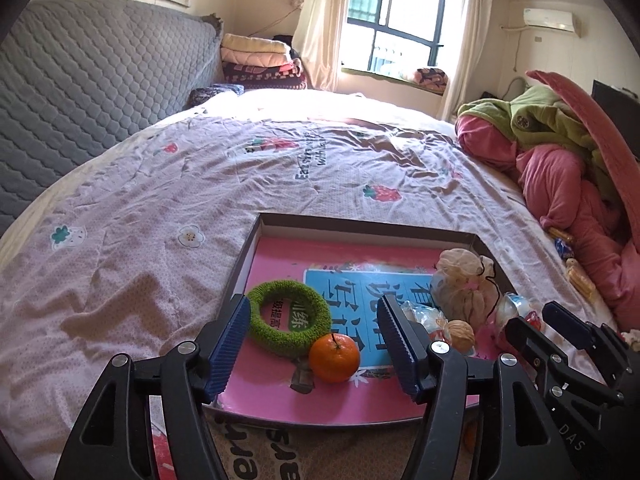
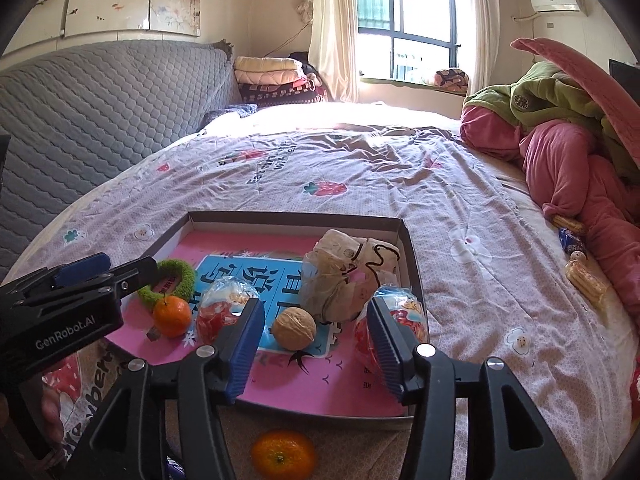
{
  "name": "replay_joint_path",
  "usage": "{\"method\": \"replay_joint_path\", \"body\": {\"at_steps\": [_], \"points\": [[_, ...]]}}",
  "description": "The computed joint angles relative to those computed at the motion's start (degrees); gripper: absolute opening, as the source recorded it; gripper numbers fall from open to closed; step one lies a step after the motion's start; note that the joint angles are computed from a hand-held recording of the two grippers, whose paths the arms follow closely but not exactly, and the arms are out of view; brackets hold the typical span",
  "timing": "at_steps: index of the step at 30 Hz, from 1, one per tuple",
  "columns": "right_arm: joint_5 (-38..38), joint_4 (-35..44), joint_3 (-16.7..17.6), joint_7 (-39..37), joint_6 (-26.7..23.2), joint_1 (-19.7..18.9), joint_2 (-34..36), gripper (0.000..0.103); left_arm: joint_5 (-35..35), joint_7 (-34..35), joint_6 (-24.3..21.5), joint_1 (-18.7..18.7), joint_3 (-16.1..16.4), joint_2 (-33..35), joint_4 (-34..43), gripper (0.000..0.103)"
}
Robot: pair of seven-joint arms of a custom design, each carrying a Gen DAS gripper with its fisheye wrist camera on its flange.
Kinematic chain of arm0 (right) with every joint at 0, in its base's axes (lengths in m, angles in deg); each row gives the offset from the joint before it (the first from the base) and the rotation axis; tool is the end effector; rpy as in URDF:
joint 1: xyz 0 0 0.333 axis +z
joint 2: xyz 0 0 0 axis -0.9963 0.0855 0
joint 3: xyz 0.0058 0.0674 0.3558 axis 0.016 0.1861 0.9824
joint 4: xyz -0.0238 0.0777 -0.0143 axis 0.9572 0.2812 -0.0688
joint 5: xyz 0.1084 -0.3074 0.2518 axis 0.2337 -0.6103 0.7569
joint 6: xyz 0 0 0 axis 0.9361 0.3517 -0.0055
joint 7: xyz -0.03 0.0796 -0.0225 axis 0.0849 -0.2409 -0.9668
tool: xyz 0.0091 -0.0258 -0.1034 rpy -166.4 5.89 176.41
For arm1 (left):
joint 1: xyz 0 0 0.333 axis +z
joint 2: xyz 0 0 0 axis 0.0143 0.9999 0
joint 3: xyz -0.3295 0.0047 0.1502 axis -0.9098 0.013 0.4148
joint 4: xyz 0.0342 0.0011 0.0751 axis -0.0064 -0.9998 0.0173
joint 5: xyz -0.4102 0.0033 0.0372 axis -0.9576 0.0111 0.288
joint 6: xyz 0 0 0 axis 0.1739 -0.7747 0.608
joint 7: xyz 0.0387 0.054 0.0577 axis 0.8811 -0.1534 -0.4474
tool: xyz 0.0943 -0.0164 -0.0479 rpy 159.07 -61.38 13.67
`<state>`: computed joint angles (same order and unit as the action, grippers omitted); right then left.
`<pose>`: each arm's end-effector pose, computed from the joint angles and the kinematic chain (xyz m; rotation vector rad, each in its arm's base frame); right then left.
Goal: Organize objects
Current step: 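Open both tools and withdraw them from the tray, then move left tool to blue snack pack while right tool approaches orange on quilt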
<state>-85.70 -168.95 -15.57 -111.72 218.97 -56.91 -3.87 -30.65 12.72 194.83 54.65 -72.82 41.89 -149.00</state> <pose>0.4777 0.3866 0.4528 -1.7936 1.4437 -0.6975 0.4804 -0.2109 0.4640 -1.8526 1.5228 -0.8756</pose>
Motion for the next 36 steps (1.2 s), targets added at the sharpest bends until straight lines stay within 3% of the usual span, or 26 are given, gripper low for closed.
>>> {"method": "replay_joint_path", "body": {"at_steps": [9, 15, 23, 36], "points": [[-8.1, -0.3, 0.6, 8.1, -1.1, -0.1, -1.7, 0.062, -2.0, -0.6, 1.4, -5.2, 5.3, -3.0, -2.1, 0.072], [-12.2, -1.5, 1.5, 12.5, -1.1, -0.6, -3.3, 0.065, -2.6, -0.7, 0.5, -7.9, 6.3, -4.1, -2.9, 0.073], [-13.8, -4.3, 2.7, 15.4, -1.9, -0.9, -5.6, 0.067, -3.0, -2.8, -0.4, -13.1, 8.5, -6.8, -5.9, 0.074], [-11.1, -9.6, 4.0, 14.2, -3.3, -1.0, -8.9, 0.067, -0.2, -5.8, -4.4, -22.0, 11.4, -9.5, -9.9, 0.074]]}}
